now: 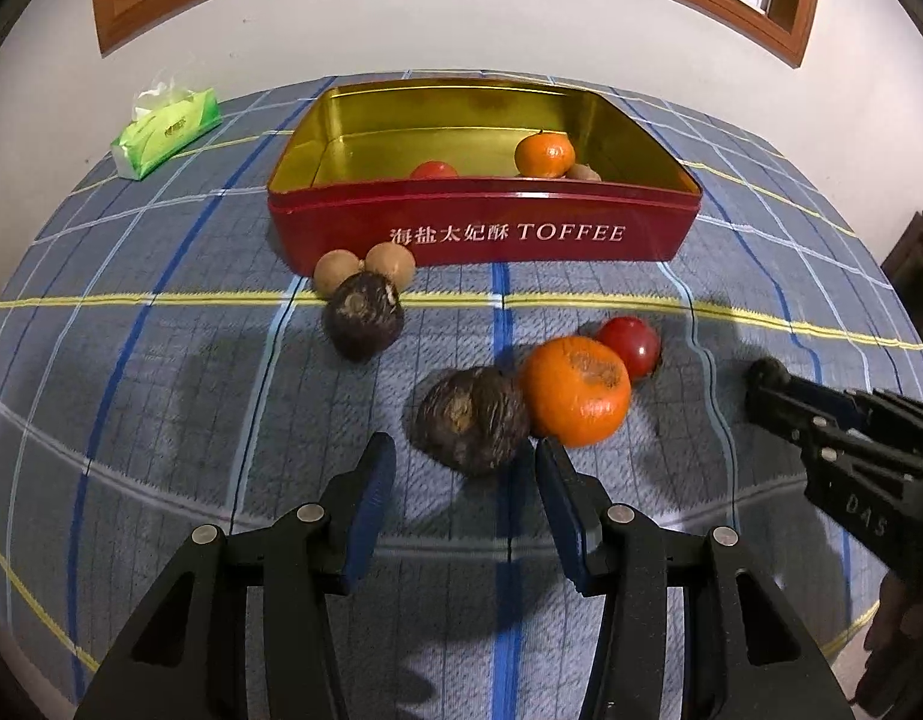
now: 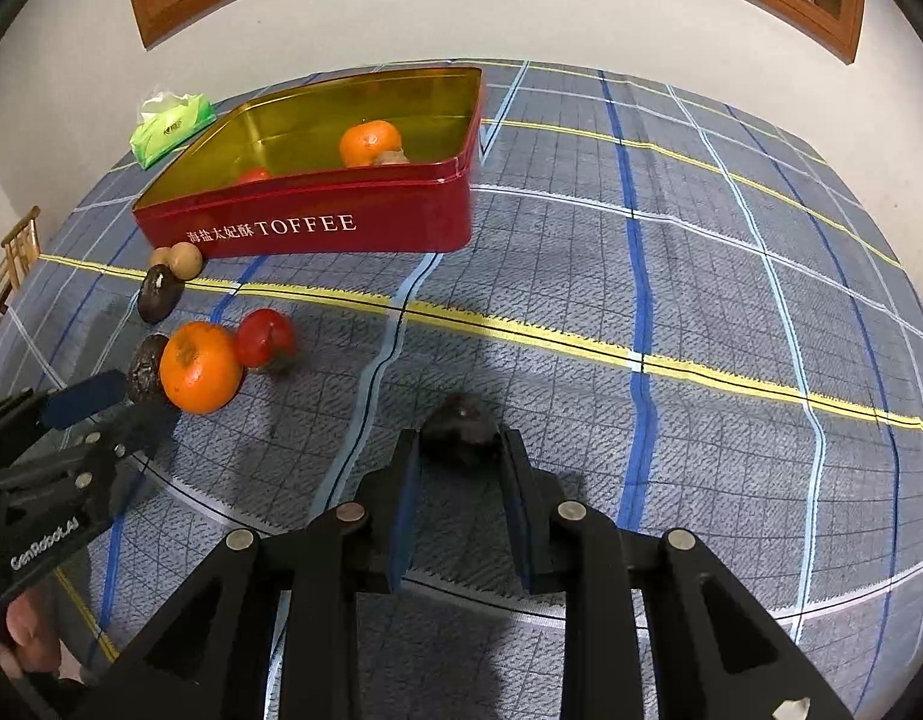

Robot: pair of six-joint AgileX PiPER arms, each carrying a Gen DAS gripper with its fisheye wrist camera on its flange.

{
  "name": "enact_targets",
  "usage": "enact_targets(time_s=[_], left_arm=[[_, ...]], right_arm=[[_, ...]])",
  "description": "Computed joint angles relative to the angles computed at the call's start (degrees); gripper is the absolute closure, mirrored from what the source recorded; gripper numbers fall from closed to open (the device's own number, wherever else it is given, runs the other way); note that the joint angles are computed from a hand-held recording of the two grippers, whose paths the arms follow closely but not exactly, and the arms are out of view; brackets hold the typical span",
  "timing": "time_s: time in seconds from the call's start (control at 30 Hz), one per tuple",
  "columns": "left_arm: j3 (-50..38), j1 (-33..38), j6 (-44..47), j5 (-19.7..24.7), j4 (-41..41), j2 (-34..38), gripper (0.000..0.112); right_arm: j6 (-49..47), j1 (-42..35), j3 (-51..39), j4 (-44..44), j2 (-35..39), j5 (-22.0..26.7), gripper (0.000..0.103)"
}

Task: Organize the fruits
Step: 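Close the left tool on the wrinkled brown passion fruit while the right tool holds the dark fruit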

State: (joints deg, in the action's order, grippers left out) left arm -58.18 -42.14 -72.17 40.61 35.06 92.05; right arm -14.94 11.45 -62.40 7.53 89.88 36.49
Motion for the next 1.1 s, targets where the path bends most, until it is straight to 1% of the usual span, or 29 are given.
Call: enact_targets(time_s=[0.27, 0.37, 0.4, 0.43, 0.7, 1.1], left_arm=[[-0.5, 1.1, 1.0, -1.0, 0.2, 1.0, 0.063], [0.2, 0.7, -0.6, -1.3, 1.6, 1.0, 0.069], [0.2, 0.5, -0.7, -1.3, 1.8, 1.0, 0.075], [0.2, 0.2, -0.7, -1.0, 2.1, 1.1, 0.075], [0.8, 0.4, -1.2, -1.5, 1.9, 0.5, 0.075], [1.5, -0.3, -2.3, -0.7, 1.8, -0.9, 0.075]], right_arm=[[2.2, 1.2, 1.0, -3.3, -0.4, -1.5, 0.077], [2.4, 1.4, 1.0, -3.5, -0.3, -1.5, 0.077], [2.5, 1.4, 1.0, -3.5, -0.3, -1.5, 0.077], [2.6, 1.4, 1.0, -3.6, -0.3, -1.5, 0.077], [3.0, 1.5, 0.9, -4.1, -0.3, -1.5, 0.077], [3.3, 1.7, 0.5, -4.7, 0.0, -1.2, 0.078]])
